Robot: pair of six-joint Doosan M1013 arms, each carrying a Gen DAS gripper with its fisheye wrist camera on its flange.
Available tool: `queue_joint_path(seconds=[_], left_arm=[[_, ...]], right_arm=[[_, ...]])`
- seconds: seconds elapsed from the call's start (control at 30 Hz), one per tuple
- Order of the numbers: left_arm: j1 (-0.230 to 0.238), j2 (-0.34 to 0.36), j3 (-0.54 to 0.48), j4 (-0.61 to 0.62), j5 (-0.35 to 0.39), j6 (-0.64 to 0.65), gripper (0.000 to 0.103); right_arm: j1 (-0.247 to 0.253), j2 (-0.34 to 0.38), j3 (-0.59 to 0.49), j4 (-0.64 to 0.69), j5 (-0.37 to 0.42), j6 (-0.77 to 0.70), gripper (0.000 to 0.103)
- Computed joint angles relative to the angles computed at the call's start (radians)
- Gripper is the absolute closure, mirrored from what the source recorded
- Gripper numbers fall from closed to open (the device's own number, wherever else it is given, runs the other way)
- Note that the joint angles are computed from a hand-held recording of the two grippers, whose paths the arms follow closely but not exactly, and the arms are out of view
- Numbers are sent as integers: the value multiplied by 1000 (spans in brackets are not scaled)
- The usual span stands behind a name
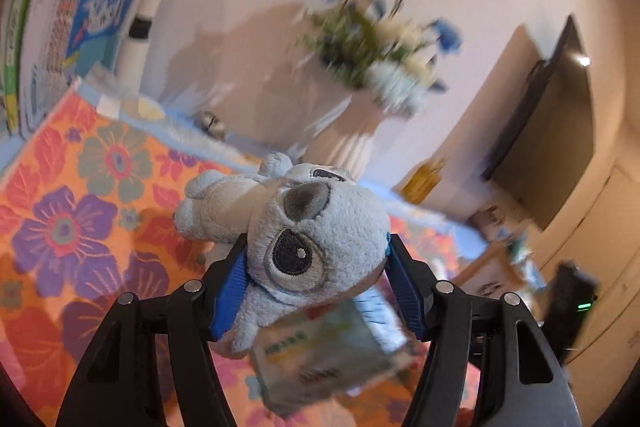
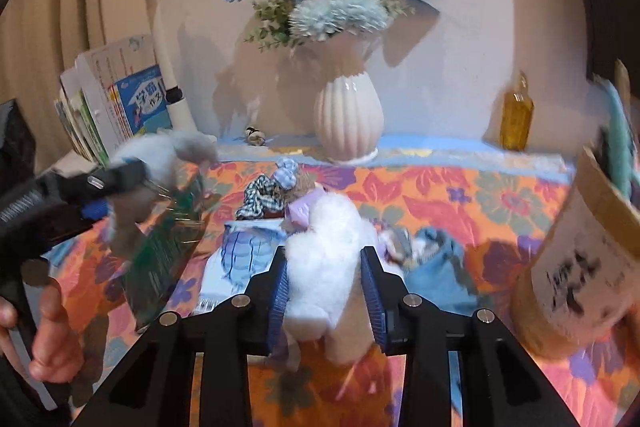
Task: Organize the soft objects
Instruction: 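Lift the grey plush toy with the left tool while the right tool lifts the white bear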
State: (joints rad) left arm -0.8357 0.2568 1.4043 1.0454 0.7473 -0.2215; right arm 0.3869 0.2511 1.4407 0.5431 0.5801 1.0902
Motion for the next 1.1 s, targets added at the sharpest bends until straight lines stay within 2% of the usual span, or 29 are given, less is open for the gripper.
queue_joint_path(seconds=[0.13, 0.2, 0.27, 0.3, 0.37, 0.4, 0.47, 0.53, 0.6, 0.67, 0.77, 0.8, 0.9, 0.97, 1.03, 1.1], left_arm=[[-39, -49, 27, 66, 24, -29, 41], [-61, -67, 42, 102, 61, -58, 41], [-91, -60, 25, 109, 187, -38, 41], [-110, -41, -2, 106, 301, 1, 41], [-120, -17, -24, 88, 398, 40, 41], [-117, -17, -17, 80, 400, 36, 41], [-103, -13, 2, 48, 395, 15, 41], [-88, -6, 14, 15, 396, 6, 41], [-72, -1, 31, -6, 381, -8, 41], [-62, -3, 46, -21, 366, -16, 41], [-62, -18, 74, 11, 333, -68, 40], [-61, -19, 75, 4, 332, -72, 40], [-60, -19, 76, -18, 317, -53, 40], [-66, -10, 65, -5, 331, -26, 40], [-70, -3, 55, -5, 336, 3, 40], [-70, 2, 49, -10, 336, 25, 40]], right_arm=[[-7, -52, 59, -97, -24, 145, 69], [12, -77, 87, -304, -55, 348, 69], [22, -98, 108, -377, -50, 413, 69], [20, -106, 114, -335, -35, 372, 69], [14, -119, 124, -255, -1, 290, 69], [13, -123, 126, -236, 12, 268, 68], [14, -129, 131, -255, 19, 274, 57], [18, -133, 133, -318, -5, 314, 25], [17, -118, 107, -379, 6, 339, 14], [9, -91, 68, -387, 50, 312, 14], [14, -15, -31, -455, 200, 266, 14], [23, 0, -46, -504, 220, 250, 14], [62, 24, -49, -724, 207, 242, 14], [73, 45, -58, -797, 212, 229, 14], [58, 55, -72, -724, 196, 186, 14], [38, 84, -117, -633, 238, 170, 14]])
